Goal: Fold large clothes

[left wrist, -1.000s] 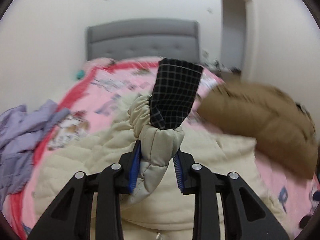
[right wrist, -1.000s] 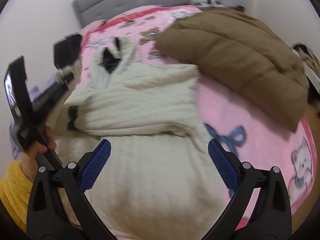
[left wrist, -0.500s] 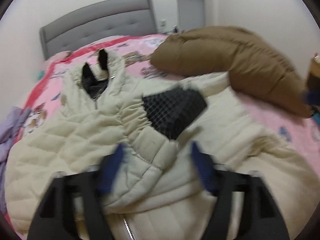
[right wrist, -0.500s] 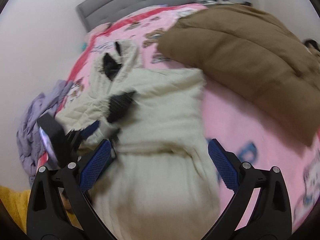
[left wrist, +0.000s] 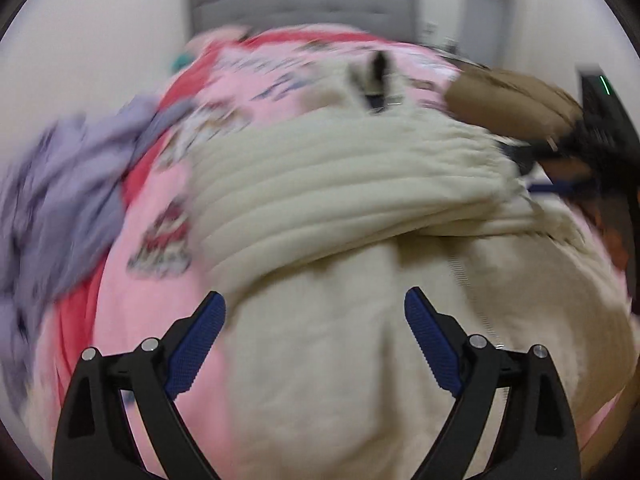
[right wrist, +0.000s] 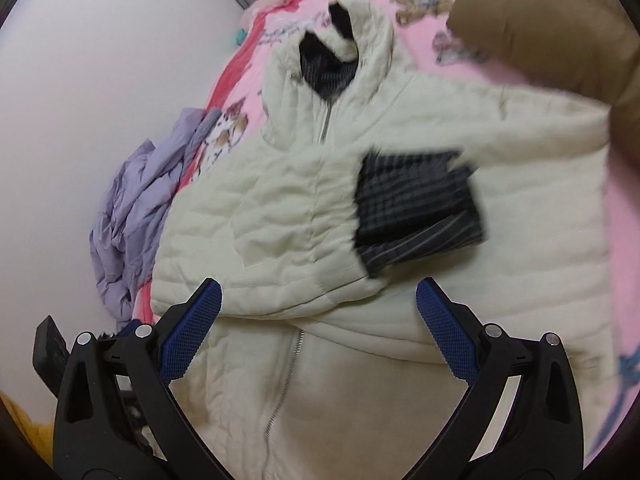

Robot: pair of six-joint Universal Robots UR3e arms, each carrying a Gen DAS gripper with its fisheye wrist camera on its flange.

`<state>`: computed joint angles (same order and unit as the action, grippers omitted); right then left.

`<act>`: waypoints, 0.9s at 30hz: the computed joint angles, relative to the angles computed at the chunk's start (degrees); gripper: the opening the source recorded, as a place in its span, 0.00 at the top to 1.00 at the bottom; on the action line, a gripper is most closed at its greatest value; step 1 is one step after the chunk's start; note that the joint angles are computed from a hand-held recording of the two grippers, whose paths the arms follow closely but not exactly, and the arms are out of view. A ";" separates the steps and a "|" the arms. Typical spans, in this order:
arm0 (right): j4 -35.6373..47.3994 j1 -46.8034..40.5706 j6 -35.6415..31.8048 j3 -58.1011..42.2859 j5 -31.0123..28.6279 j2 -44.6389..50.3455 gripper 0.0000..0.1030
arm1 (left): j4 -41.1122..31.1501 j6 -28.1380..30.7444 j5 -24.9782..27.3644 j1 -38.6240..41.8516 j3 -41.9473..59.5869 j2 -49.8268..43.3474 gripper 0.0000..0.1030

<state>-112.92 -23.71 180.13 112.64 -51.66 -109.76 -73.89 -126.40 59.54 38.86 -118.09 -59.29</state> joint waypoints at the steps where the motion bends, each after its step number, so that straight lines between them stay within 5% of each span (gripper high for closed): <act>1: -2.42 0.86 1.77 1.24 0.05 1.12 0.09 | -3.91 0.16 -0.65 1.66 2.83 -3.23 0.13; 3: -6.90 2.77 5.34 2.67 -1.63 3.93 0.09 | -10.70 -2.49 -2.34 4.83 8.62 -11.03 0.13; 6: -11.67 4.22 8.41 2.57 -2.08 8.19 0.08 | -10.45 -11.76 -2.82 7.45 11.25 -18.53 0.13; 10: -15.18 2.60 10.12 1.14 3.08 11.17 0.41 | -10.48 -12.61 -0.65 6.79 11.15 -21.45 0.24; 13: -14.44 3.75 9.00 -3.46 5.01 14.29 0.53 | -7.95 -10.16 4.09 4.44 6.52 -18.10 0.36; 20: -11.39 15.47 9.44 -32.62 2.65 26.14 0.63 | -3.08 -5.79 10.84 7.91 -7.12 -5.78 0.39; 27: 4.41 25.82 0.63 -74.61 -4.23 44.03 0.66 | 0.54 -6.42 12.69 7.11 -14.47 2.07 0.39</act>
<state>-108.51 2.11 180.76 38.03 -55.89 -65.73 -73.35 -132.82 72.24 45.96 -132.56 -57.22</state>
